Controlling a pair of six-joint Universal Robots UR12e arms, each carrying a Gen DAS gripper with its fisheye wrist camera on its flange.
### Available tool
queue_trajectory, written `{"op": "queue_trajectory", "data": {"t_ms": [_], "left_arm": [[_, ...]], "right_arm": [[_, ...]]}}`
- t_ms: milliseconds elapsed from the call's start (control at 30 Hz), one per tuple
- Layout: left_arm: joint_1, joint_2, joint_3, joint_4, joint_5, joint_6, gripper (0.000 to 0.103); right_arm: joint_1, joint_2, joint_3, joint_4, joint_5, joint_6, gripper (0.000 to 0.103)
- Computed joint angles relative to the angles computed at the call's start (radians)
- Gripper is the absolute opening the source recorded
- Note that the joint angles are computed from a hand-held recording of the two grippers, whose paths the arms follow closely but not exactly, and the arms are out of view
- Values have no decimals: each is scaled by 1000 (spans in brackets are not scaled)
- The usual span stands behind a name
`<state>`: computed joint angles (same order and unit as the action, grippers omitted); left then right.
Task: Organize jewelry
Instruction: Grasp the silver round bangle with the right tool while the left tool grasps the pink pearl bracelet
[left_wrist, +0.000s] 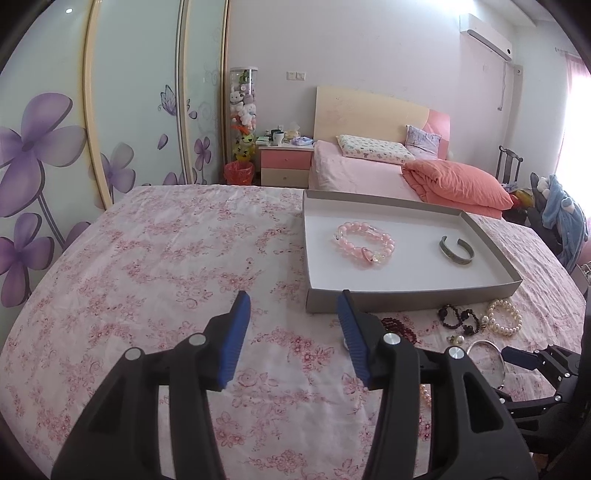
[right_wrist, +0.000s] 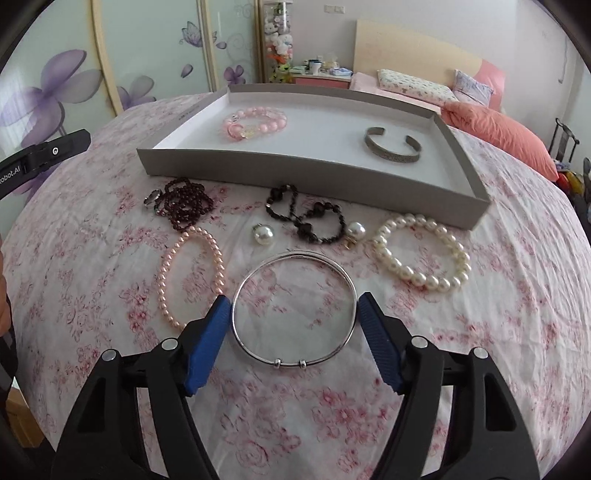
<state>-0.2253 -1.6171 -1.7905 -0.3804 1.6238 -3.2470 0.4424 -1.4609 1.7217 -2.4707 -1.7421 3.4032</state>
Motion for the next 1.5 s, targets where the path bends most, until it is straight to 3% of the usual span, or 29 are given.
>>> {"op": "queue_trajectory", "data": {"t_ms": [267, 433, 600, 767, 867, 933, 1033, 1300, 1500], "left_arm": [[-14, 8, -4, -36, -67, 25, 52], [-30, 7, 3, -137, -149, 56, 52], [-57, -9, 25, -261, -180, 71, 51], [-89, -30, 44, -301, -154, 63, 47], [-110, -46, 56, -303, -101, 58, 38], [-123, -52, 61, -303, -59, 69, 27], [-126, -48, 57, -299, -28, 93, 20], [-86, -6, 19, -314, 7, 103, 21], [-55, 12, 1, -312, -63, 122, 38]], "right_arm": [[-14, -67, 72, 16, -78, 114, 71], [-25, -97, 106, 18, -107, 155, 71], [-21, -108, 124, -2, -115, 154, 71], [-17, -102, 123, -17, -120, 153, 71], [-18, -101, 124, -19, -118, 151, 71], [-17, -104, 128, -21, -119, 151, 71], [-16, -103, 128, -21, -120, 151, 71], [-7, -96, 119, -23, -101, 129, 71], [-6, -92, 115, -25, -93, 119, 71]]}}
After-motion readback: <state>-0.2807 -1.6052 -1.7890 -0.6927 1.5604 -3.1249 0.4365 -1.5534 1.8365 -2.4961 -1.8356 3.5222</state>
